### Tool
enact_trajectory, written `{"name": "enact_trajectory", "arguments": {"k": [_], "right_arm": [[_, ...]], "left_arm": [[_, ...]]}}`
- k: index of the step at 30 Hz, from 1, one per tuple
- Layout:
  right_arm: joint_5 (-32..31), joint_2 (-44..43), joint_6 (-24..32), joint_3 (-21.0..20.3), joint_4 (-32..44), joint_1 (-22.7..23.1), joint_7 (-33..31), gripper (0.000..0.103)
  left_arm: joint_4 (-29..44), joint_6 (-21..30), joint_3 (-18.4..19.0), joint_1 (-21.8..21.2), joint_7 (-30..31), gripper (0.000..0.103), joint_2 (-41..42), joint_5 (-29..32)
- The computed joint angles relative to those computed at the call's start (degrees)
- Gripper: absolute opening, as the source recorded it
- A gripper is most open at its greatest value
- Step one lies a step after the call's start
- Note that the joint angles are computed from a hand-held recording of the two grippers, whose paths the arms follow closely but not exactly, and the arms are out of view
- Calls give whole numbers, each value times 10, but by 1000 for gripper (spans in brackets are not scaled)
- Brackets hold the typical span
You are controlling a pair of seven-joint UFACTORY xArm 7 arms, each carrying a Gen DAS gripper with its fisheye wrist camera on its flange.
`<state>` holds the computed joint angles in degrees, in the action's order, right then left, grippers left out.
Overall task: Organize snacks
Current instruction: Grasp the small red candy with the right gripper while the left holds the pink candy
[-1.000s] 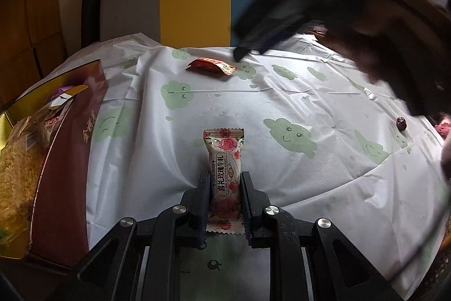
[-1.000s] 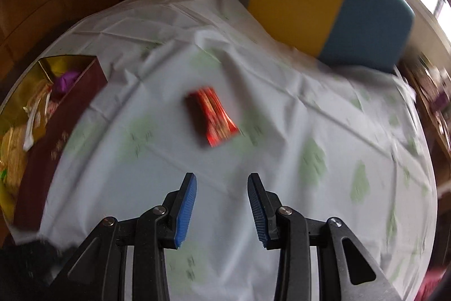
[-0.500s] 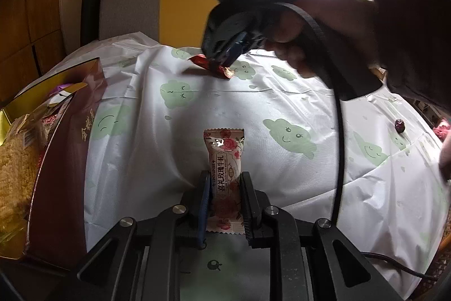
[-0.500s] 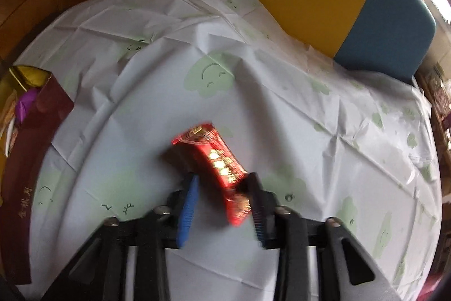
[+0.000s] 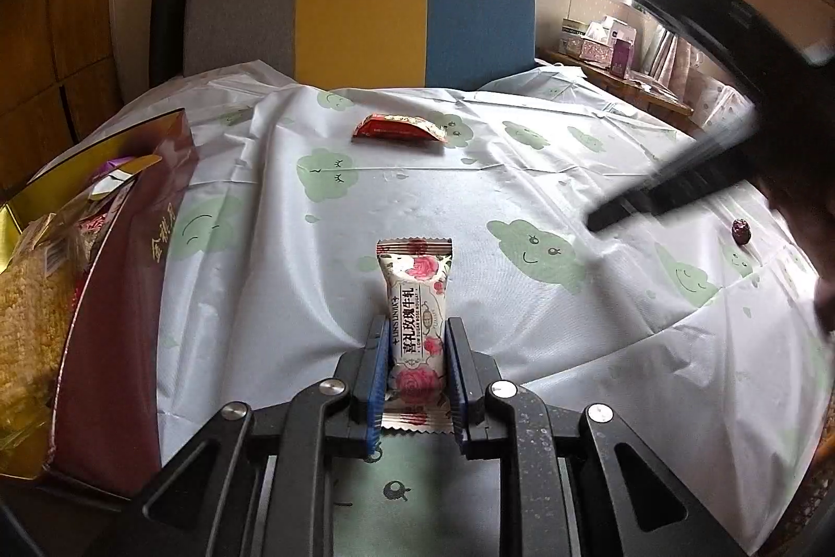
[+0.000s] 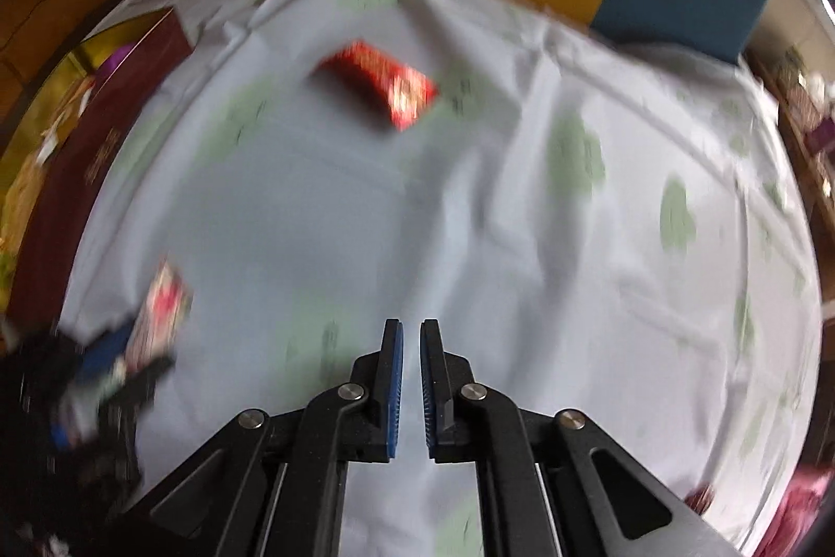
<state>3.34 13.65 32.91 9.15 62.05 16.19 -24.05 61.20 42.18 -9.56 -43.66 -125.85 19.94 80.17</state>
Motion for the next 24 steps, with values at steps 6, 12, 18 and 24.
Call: {"name": "enact_trajectory", "arguments": {"k": [6,12,18,24], "right_arm": [[69,-38,-7,6,-64,-24,-48,27],[109,-18,-57,17,-34,-18,-71,38],[34,76,-59,13,99,26,-29,40],[-76,212,20,-12,300,92,-6,55]], "left_arm": [[1,2,0,-1,2,21,1,-2],[1,1,0,-2,1,21,1,-2],[-7,-9,1,2,-15,21,-5,9],[-16,-25,0,10,-43,21,-10,28]]}}
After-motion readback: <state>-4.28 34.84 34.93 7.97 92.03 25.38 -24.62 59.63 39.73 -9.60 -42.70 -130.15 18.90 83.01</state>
